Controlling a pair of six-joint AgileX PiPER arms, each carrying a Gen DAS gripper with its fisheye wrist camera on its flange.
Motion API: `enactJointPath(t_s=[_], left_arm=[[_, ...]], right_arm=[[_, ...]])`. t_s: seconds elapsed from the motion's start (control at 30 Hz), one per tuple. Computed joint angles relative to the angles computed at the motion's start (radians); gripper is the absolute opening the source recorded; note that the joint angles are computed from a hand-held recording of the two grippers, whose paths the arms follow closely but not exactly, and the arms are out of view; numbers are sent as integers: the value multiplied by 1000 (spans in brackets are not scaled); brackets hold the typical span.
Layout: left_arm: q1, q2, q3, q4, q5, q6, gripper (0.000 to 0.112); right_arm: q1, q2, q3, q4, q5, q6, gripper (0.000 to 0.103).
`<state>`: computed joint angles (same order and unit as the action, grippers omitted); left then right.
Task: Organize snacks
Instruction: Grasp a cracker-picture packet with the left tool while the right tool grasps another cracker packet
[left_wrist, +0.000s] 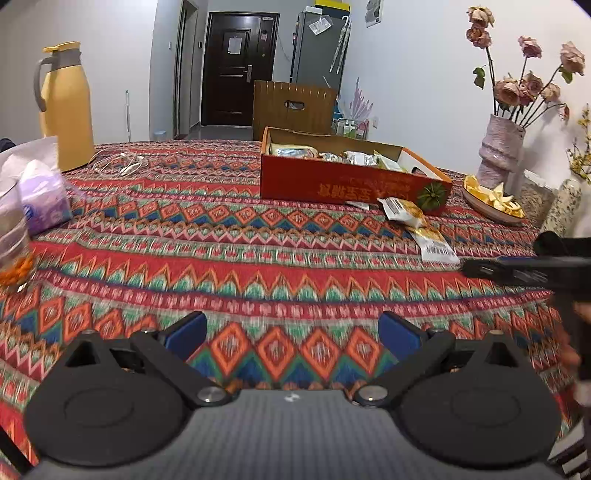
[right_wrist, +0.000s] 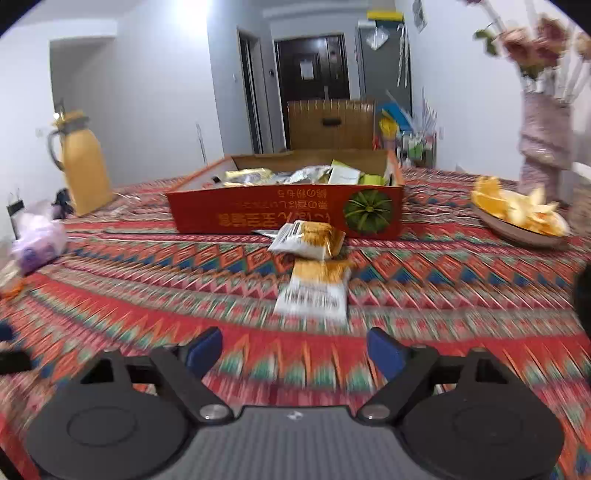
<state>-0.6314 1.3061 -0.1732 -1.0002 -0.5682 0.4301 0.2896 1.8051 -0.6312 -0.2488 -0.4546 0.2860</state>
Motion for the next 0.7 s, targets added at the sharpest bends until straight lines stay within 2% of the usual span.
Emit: enactJointPath(t_s=[0.07, 0.13, 0.2, 0.23, 0.3, 0.43, 0.5, 0.53, 0.6, 0.63, 0.7], left_arm=[[65, 29, -46, 78, 28, -7, 101], [106, 69, -99, 128, 42, -3, 101], [137, 120, -158, 176, 55, -6, 101], [148, 145, -191, 186, 68, 3, 101], [167, 202, -262, 219, 93, 2, 101], [177, 351, -420, 387, 107, -101, 101], [172, 444, -525, 448, 127, -146, 101], [162, 503, -603, 423, 153, -127, 101], [134, 613, -753, 284, 195, 4, 101], [121, 663, -816, 250, 199, 53, 101], [91, 771, -953, 89, 189, 226, 101]], right_arm=[[21, 97, -165, 39, 104, -19, 81], [45, 192, -306, 199, 180, -174, 79], [54, 254, -384, 309, 223, -286, 71], [56, 262, -381, 324, 197, -313, 59], [46, 254, -363, 235, 176, -248, 44], [-31, 194, -302, 51, 162, -121, 39], [-92, 186, -292, 55, 136, -142, 39], [-124, 194, -299, 18, 123, -104, 39], [-197, 216, -322, -102, 103, 44, 39], [-223, 222, -319, -131, 75, 85, 39], [-259, 236, -315, -184, 13, 153, 39]])
